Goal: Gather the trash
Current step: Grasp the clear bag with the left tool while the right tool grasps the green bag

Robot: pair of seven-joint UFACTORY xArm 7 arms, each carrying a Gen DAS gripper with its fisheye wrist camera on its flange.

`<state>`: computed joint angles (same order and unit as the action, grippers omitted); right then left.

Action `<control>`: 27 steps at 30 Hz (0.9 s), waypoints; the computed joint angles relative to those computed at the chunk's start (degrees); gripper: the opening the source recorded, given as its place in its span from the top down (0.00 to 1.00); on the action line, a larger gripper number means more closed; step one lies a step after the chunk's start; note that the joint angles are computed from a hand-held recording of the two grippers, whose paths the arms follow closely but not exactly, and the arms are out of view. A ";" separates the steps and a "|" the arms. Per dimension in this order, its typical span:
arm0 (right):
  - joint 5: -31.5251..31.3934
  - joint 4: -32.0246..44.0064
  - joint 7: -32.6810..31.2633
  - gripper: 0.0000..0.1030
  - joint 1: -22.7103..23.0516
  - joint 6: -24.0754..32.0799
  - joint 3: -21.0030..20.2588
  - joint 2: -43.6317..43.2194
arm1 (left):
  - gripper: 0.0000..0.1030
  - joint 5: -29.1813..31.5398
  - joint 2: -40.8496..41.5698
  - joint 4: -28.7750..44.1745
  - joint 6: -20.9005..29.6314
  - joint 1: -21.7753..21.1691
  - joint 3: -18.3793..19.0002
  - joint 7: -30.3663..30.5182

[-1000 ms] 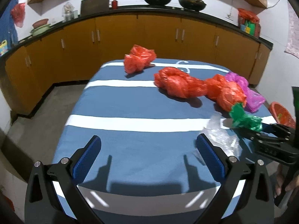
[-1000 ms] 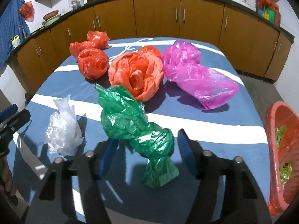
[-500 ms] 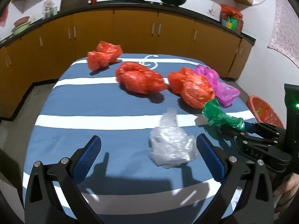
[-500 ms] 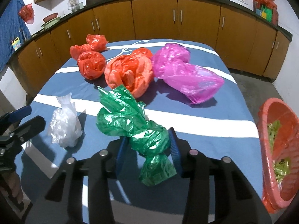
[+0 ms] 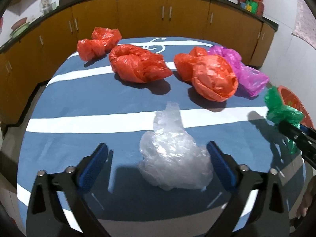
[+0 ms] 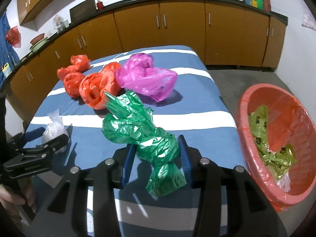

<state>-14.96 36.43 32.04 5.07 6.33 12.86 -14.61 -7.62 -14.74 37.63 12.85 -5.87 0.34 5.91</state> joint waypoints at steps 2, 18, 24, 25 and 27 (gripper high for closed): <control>-0.45 -0.31 0.63 0.59 -0.64 -0.25 0.30 -0.26 | 0.23 -1.88 0.76 0.81 1.12 -0.67 1.28 0.94; -2.87 -1.68 5.34 0.59 -4.74 -1.05 2.00 -2.62 | 0.48 -4.94 0.40 1.96 1.62 3.31 3.79 5.21; -3.27 -2.46 6.53 0.59 -6.72 -1.00 2.70 -4.42 | 0.48 -6.91 -0.06 2.25 1.17 2.62 5.04 8.21; -3.38 -2.57 6.87 0.59 -7.16 -1.00 3.00 -4.70 | 0.48 -7.00 -0.26 2.27 1.02 2.65 4.95 8.41; -3.62 -2.84 7.58 0.59 -8.20 -1.05 3.47 -5.47 | 0.48 -7.46 -0.36 2.47 0.81 2.41 5.00 8.95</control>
<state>-18.57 33.59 39.62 -3.13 5.29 16.33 -20.08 -15.08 -15.10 40.09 13.66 -3.46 5.34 14.85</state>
